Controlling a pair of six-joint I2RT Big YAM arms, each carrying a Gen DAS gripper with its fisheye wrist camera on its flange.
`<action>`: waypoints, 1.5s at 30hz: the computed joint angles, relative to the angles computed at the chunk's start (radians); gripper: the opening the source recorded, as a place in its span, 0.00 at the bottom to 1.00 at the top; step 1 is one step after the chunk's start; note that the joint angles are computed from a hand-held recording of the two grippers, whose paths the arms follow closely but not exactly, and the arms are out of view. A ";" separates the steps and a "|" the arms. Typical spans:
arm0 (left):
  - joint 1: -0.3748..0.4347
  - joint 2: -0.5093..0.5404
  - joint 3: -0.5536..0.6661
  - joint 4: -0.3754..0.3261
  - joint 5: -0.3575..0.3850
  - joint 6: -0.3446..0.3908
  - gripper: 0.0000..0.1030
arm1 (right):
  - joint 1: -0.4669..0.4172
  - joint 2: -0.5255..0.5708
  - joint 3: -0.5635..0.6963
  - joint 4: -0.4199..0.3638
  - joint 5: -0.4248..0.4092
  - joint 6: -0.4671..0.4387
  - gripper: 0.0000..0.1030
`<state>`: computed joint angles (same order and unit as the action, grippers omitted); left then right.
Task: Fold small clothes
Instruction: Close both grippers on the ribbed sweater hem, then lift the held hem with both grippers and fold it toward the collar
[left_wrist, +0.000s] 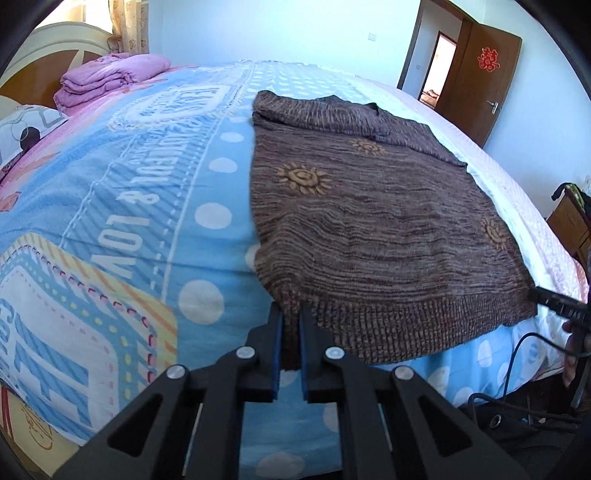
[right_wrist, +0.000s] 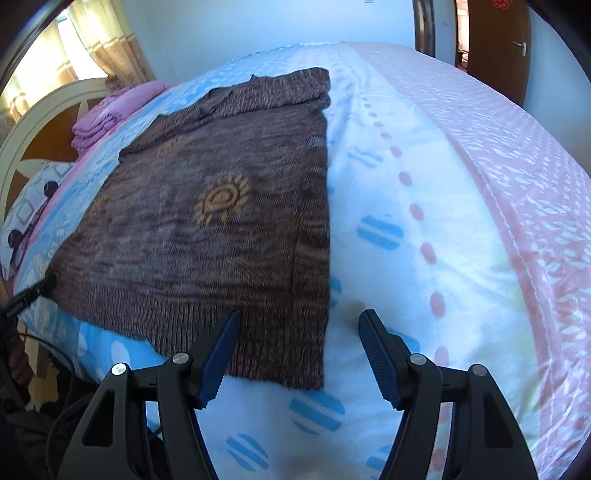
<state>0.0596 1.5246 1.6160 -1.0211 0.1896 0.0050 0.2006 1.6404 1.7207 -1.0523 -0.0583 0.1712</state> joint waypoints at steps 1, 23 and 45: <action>0.001 -0.001 0.000 0.000 0.004 -0.001 0.09 | 0.003 -0.002 -0.004 0.002 0.005 -0.002 0.66; 0.048 0.004 0.049 -0.027 0.130 -0.044 0.08 | -0.062 -0.129 -0.132 0.153 -0.251 0.051 0.06; 0.048 0.388 0.730 -0.148 0.172 -0.135 0.08 | -0.095 0.245 0.552 0.086 -0.299 0.126 0.06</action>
